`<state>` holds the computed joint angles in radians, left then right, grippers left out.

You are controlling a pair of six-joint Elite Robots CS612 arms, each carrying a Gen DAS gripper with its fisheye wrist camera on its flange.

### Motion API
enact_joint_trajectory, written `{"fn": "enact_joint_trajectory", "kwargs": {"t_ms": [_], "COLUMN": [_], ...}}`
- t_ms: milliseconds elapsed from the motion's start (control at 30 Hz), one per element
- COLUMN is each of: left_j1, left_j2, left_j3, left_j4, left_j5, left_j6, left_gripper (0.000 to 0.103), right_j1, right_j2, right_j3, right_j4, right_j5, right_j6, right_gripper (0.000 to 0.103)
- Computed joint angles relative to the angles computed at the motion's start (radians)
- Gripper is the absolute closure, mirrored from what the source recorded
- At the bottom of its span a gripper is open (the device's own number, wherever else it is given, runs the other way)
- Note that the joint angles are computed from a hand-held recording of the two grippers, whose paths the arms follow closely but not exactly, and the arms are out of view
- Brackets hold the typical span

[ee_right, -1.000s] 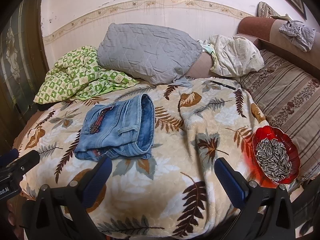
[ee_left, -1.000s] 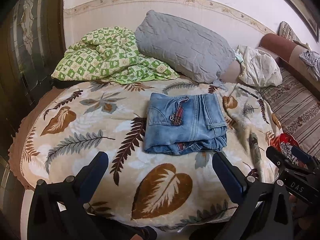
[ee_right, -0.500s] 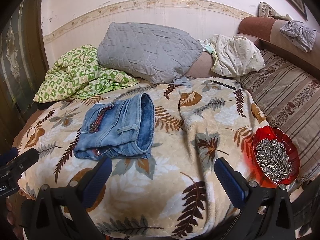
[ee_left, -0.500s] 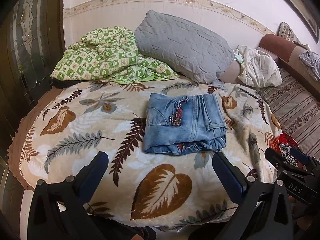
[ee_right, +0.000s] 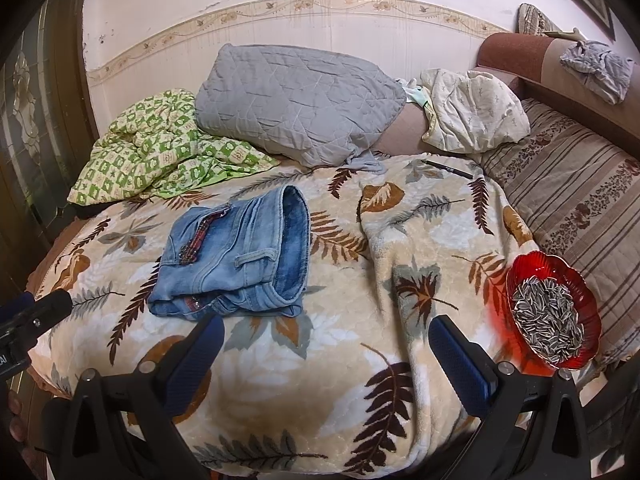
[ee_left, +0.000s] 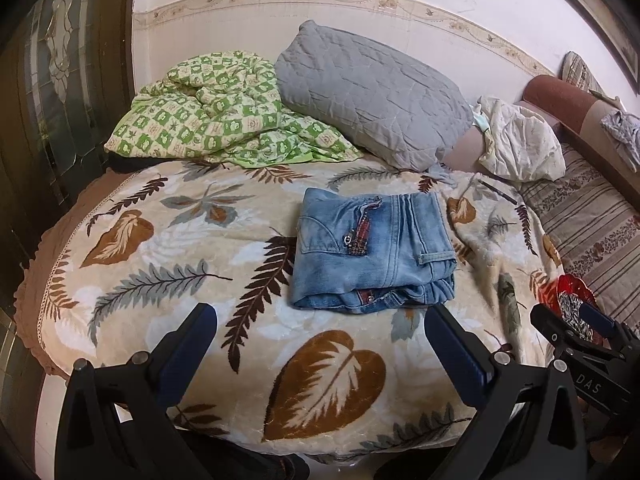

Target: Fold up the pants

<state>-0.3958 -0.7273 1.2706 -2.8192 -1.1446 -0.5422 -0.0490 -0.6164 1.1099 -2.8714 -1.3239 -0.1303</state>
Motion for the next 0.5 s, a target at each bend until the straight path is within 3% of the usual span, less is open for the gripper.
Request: {"fn": "enact_joint_trajectory", "kwargs": {"t_ms": [267,500], "left_j1": [-0.003,-0.005], "left_j2": [0.0,0.001], "left_j3": [-0.004,0.003], "left_j4": [0.025,-0.033], "left_j5": [0.006,0.004], "left_j6": [-0.017,0.02], "left_gripper": [0.0,0.0], "right_j1": [-0.001,-0.002], "right_j2": [0.002,0.003], "right_j3": [-0.001,-0.003], "right_j4": [0.002,0.001], "right_j5": [0.001,0.003], "right_j6": [-0.002,-0.001], "right_gripper": [0.0,0.0]}}
